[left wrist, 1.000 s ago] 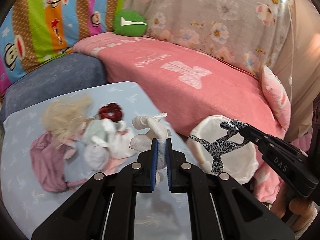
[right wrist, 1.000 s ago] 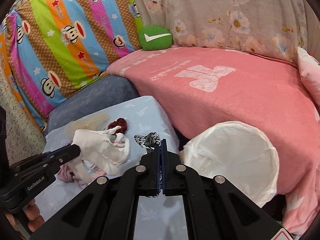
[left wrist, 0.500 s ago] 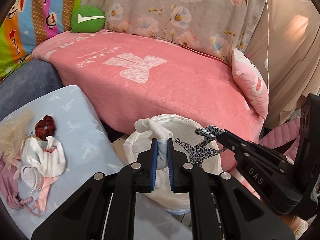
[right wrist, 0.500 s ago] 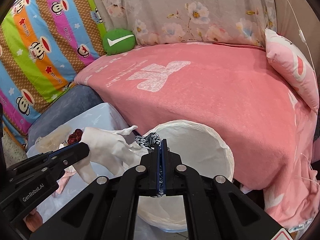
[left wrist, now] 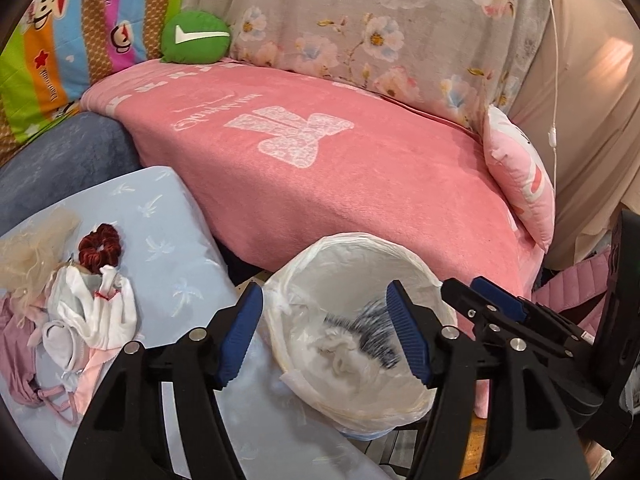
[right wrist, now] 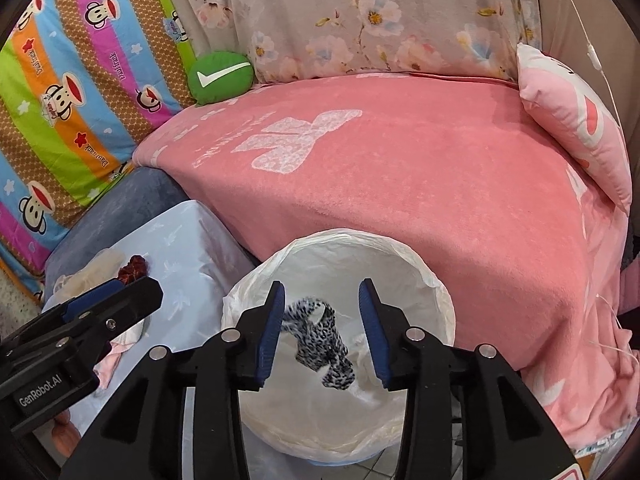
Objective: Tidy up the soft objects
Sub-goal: 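Open the right tool to drop the scrunchie into the bin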
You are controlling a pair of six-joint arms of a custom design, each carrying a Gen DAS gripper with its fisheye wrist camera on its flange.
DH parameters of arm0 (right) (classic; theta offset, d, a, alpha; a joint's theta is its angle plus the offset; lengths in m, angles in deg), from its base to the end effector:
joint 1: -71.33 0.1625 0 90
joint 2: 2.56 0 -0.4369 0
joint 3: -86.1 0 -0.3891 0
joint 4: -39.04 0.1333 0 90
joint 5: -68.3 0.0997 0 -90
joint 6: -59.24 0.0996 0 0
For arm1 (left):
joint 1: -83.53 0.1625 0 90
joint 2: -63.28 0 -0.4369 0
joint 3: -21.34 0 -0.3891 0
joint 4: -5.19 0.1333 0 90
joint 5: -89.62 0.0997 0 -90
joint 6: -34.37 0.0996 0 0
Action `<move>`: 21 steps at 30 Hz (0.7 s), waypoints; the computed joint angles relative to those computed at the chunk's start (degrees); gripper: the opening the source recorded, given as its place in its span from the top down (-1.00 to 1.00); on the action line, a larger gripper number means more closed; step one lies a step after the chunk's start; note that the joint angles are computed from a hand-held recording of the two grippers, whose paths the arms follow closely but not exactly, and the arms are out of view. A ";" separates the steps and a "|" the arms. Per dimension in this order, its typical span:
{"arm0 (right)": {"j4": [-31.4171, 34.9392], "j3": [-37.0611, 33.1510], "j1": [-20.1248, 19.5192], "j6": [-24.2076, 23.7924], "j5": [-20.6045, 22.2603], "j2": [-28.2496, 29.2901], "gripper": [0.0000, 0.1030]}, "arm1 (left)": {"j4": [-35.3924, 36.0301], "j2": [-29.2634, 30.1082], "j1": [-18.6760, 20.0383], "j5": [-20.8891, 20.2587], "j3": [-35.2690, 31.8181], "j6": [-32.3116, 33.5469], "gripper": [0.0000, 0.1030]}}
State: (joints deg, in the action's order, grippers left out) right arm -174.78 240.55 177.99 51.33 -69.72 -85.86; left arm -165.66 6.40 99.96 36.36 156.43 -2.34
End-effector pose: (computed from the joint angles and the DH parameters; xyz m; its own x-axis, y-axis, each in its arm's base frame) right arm 0.1399 -0.2610 0.2671 -0.7786 0.2910 0.5559 -0.2837 0.6270 -0.7256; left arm -0.3497 -0.3042 0.0724 -0.7756 0.4411 -0.4515 0.6168 0.6813 -0.3941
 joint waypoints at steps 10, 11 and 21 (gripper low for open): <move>0.54 0.23 1.71 2.82 0.73 3.59 0.17 | 2.23 -3.95 0.49 2.67 3.44 -4.99 -0.19; 0.68 0.06 2.30 3.09 0.62 4.23 0.16 | 2.52 -4.51 0.58 2.88 3.85 -5.55 -0.19; 2.12 -2.17 8.51 6.18 -0.46 10.71 0.07 | 6.66 -11.00 0.92 6.24 8.24 -11.61 -0.30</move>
